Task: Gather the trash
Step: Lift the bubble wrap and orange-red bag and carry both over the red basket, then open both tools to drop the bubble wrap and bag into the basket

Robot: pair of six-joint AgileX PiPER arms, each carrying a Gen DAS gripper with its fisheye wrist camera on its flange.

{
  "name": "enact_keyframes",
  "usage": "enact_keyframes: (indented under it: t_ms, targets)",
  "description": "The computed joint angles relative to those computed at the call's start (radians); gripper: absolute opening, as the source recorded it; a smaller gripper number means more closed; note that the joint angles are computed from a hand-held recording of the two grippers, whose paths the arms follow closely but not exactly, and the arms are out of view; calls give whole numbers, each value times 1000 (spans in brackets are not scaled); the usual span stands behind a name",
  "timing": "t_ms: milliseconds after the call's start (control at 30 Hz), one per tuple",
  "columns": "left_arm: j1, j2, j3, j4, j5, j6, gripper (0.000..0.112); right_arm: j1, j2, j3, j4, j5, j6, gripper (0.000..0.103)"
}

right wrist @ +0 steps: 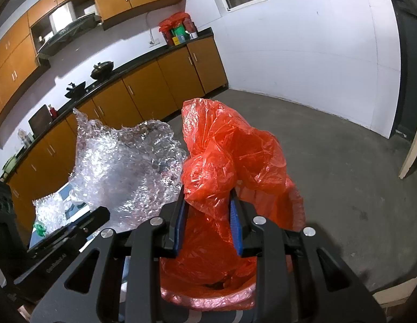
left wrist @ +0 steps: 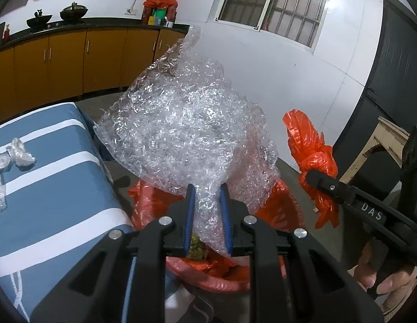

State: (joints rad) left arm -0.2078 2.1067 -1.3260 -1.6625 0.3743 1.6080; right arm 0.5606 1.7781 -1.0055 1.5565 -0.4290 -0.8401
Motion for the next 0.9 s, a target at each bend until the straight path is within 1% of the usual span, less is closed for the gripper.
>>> enact_keyframes:
  t_ms: [33,200,267,367,500,600,767,833,900]
  targets:
    - [-1,5,-9,18,1,-19,20,0,7,-15,15,0,-13,29]
    - [6,42,-60,109,16,-110,21,-10,3,-3,-33,11,36,31]
    - [9,54,-77,139,26,-142,26,-13,-1,10,-70,17,83,35]
    - [10,64,-79,146,29,-145,31,-24,-3,18,-93,31,116,39]
    - [19,67,-75,160,27,-160,33,-28,-6,29,-118,40,154,44]
    - [27,55,-49,120,13,-120,37,-24,-8,28,-106,36,143,48]
    - [56,30,-1,35,-9,-36,45,-21,-12,26,-78,31,114,49]
    - [68,17,25,-19,-25,20,48,-17,-8,14,-47,29,81,49]
    - [81,5,45,-63,-36,71,49,-10,-3,5,-26,24,55,49]
